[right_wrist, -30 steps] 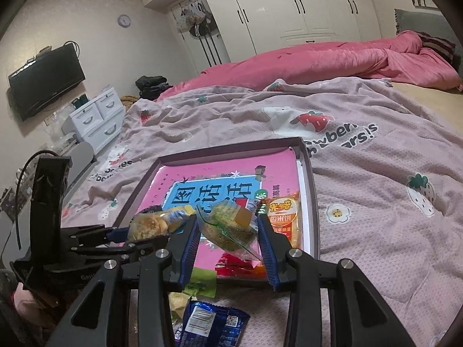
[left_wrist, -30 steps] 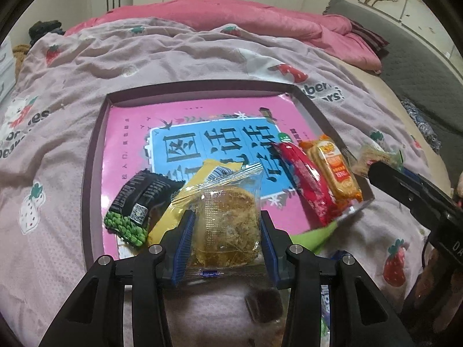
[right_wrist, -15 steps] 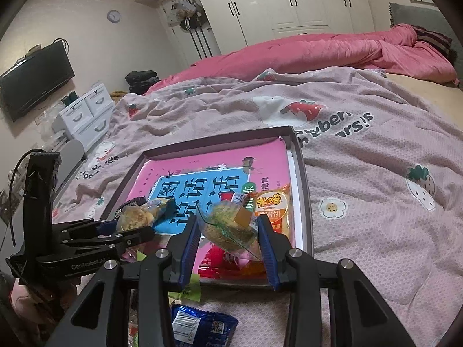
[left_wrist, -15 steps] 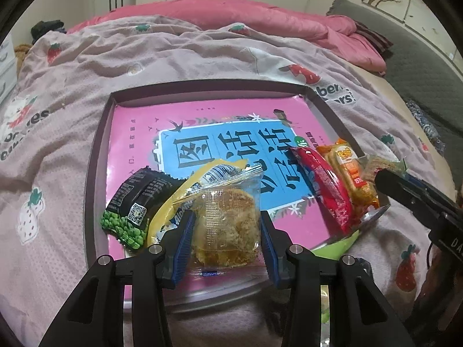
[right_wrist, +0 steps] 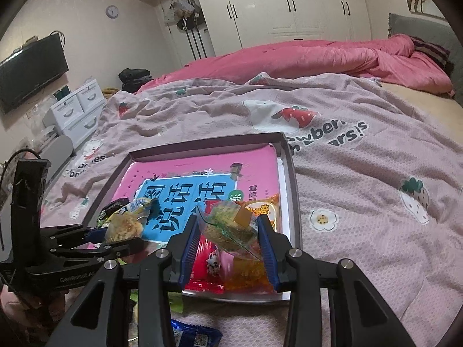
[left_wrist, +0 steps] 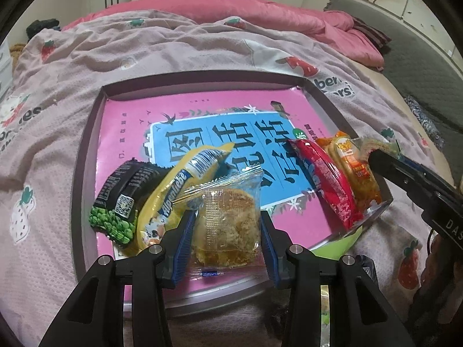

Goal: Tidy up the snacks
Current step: 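Lower both clear bags onto the book and open both tools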

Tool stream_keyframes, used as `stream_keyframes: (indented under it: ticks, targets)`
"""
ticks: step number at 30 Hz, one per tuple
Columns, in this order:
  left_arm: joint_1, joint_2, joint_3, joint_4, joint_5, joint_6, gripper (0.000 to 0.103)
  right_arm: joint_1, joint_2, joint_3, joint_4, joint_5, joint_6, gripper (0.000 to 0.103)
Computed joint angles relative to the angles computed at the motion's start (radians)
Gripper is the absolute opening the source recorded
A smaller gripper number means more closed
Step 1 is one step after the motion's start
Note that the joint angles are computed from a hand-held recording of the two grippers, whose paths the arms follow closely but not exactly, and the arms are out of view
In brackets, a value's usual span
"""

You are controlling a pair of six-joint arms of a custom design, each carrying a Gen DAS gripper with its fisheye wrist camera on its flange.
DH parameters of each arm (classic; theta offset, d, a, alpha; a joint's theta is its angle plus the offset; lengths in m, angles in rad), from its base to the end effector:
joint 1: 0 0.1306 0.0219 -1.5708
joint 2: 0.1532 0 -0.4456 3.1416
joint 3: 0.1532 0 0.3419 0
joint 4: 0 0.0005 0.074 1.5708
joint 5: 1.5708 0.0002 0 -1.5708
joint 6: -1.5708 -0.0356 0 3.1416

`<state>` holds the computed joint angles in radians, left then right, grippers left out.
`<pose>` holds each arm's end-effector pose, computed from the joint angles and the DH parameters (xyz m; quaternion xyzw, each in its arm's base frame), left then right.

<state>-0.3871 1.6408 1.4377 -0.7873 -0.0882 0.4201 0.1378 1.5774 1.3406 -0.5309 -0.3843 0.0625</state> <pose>0.4781 -0.1921 0.4045 -0.0284 0.9569 -0.0734 0.2795 0.4955 0.0817 0.4159 -0.1646 0.8915 0.1901 0.3768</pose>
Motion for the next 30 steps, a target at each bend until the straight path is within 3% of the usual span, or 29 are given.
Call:
stream_keyframes:
  ticks: [6,30]
  targets:
    - [0.003,-0.001,-0.004,0.002,0.01,0.008,0.045,0.019,0.004,-0.005,-0.009,0.019,0.031,0.04]
    - [0.003,-0.007,-0.011,0.005,0.01,0.005,0.045,0.02,0.018,-0.004,-0.056,-0.055,0.025,0.041]
